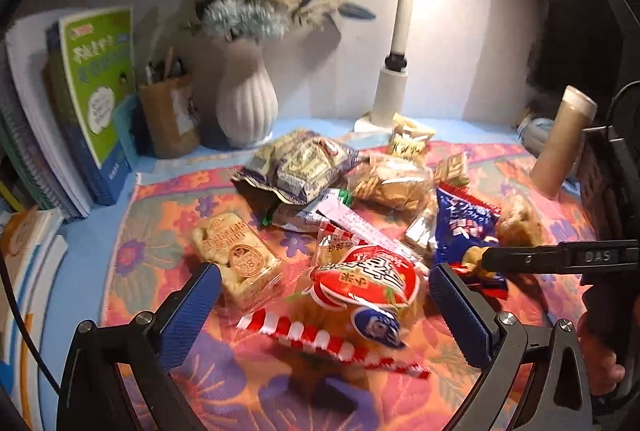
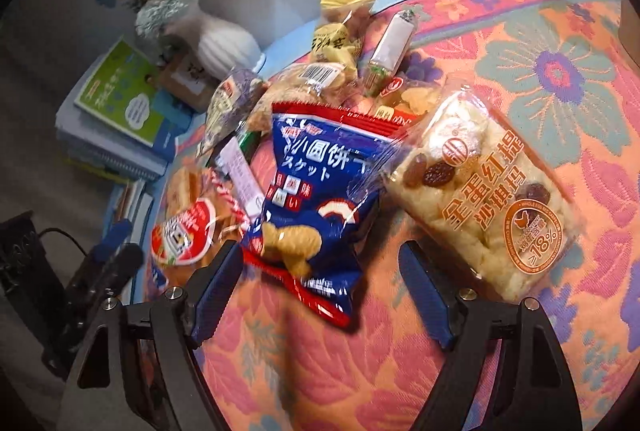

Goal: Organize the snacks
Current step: 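Grasp the blue round-biscuit bag with the right tool while the left tool grasps the red-striped bread bag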

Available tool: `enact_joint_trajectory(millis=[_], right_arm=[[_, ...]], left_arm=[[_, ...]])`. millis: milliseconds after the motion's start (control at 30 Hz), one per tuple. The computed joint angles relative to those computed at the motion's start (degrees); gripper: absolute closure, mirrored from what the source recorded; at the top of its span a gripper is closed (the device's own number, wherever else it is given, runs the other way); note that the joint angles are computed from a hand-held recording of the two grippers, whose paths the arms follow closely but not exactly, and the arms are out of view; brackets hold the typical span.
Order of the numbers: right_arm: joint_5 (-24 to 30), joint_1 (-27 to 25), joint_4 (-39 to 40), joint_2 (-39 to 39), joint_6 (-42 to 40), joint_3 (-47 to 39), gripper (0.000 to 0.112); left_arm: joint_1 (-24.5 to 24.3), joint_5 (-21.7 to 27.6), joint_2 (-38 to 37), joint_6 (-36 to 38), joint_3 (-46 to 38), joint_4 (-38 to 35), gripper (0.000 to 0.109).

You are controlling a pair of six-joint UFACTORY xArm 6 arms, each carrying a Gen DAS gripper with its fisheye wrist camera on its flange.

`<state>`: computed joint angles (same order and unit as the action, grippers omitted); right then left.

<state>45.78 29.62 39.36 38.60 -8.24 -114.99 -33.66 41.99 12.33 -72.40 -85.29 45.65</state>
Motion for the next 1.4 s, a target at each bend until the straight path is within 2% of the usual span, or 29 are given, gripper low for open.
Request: enact_joint_trajectory(millis=[200,300,400,467,567,667,733,833,900,967,1000,1067,1167,1267,1400], right_arm=[[-2.86,1.27,-2.35,1.40,2.63,-1.58,0.032],[-5.89,2.10,-1.18,-1.54,0.78,3.38,0.032],[-7.62,2.59,-0.87,-3.32,0.04,6.51,0.032],[-4.76,2.28,0.37,-1.03,0.23,3.20,0.032],[-5.11,2.36,-0.56,1.16,2.00,-0.23,0.032],[-4.47,2.38,-2.09,4.49,4.08,-5.08,0.032],[-6.71,2.93,-3.00,4.96,4.15,-5.14,0.031],[-11.41,4.41,-8.07,4.12,4.62,-2.66,0.031],[-12.35,5.19,-12.97,3.99,6.67,-2.34,0.031],[-12.69,5.36,-14.74,3.90,7.23,-2.06,0.033],[-13.13,5.39,-14.95,3.72,7.30,-1.65,0.036],[-13.95,5.36,-14.90,3.23,7.21,-0.62,0.048],[-14.49,5.23,-13.26,2.49,5.94,0.63,0.055],[-14.93,5.21,-11.81,1.54,4.60,2.09,0.056],[-16.43,5.20,-11.18,-0.59,3.88,5.50,0.059]], left_arm=[[1.15,-5.11,1.79,1.55,0.96,-2.58,0.009],[0.12,-4.86,2.93,3.81,0.35,-4.37,0.014],[-0.21,-7.52,2.73,5.80,1.62,-6.94,0.015],[-0.26,-7.75,2.77,4.97,1.76,-6.73,0.015],[0.29,-8.02,2.37,1.81,2.63,-6.08,0.015],[1.57,-10.43,1.79,-1.55,4.35,-7.03,0.015],[1.93,-11.37,1.59,-3.20,4.94,-6.64,0.014],[1.32,-8.78,3.02,-1.66,2.80,-7.18,0.013],[0.58,-6.08,4.36,0.05,0.64,-7.35,0.013],[0.09,-4.36,5.33,1.14,-0.84,-7.29,0.021],[-0.08,-3.84,5.62,1.34,-1.28,-7.09,0.026],[-0.59,-2.02,5.81,0.15,-1.87,-5.37,0.027],[-1.16,-0.42,5.88,-1.08,-2.25,-3.36,0.029],[-1.46,-0.06,5.44,-2.37,-1.78,-1.47,0.030],[-1.46,-2.00,3.26,-6.98,1.12,2.79,0.031]])
